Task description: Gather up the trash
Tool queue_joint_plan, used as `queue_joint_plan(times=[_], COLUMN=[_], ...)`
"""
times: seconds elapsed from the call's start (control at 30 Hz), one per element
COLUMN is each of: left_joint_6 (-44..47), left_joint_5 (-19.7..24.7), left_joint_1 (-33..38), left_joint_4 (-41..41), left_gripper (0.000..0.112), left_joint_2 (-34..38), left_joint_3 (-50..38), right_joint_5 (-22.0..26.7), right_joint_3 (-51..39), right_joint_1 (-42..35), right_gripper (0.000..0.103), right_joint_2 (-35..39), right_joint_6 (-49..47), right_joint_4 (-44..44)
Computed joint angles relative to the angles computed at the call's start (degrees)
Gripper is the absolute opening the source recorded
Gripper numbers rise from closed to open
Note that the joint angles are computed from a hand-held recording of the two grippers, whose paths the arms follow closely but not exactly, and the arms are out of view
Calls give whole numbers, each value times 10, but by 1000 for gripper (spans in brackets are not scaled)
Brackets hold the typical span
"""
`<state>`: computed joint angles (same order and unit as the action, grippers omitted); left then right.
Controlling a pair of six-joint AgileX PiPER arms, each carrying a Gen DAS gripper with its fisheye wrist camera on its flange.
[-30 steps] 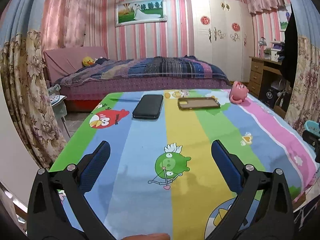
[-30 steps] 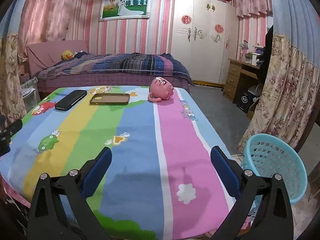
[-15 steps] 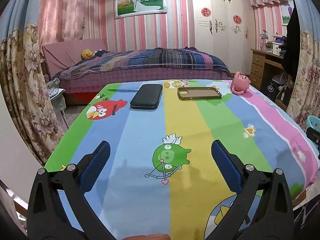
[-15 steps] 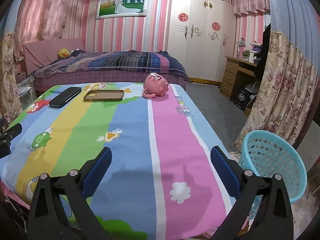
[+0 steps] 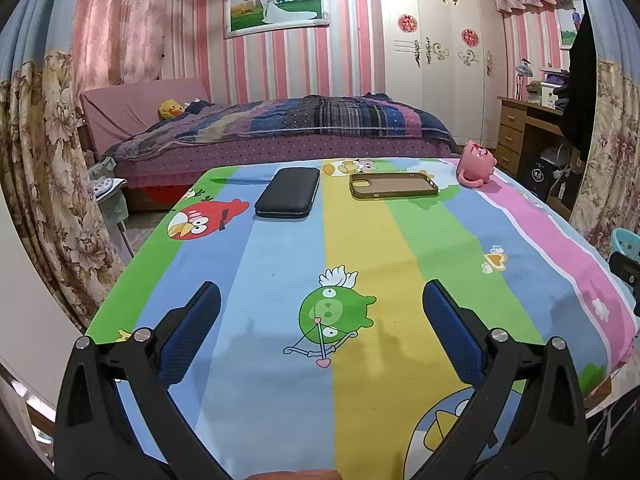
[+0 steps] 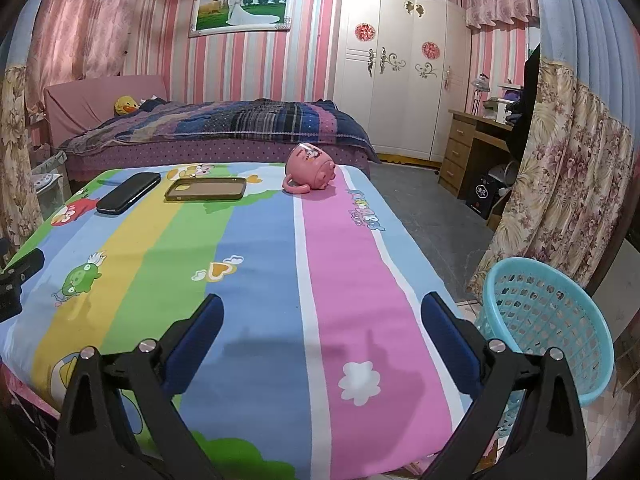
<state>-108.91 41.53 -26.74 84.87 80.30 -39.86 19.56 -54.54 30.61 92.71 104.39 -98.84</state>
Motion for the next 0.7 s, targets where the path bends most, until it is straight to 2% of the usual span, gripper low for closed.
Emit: queue_joint_plan(times=[0.7], left_joint_6=[-7], left_joint_5=[-2], left_joint_1=[4], left_joint_4=[4], left_gripper=[98], left_joint_2=[-5], left_joint_3=[2], right_joint_5=[0], right_joint_3=[-1], right_joint_1=[0], right_gripper=[97], right_joint_2=[1], right_joint_6=[-8], right_joint_4=[-1])
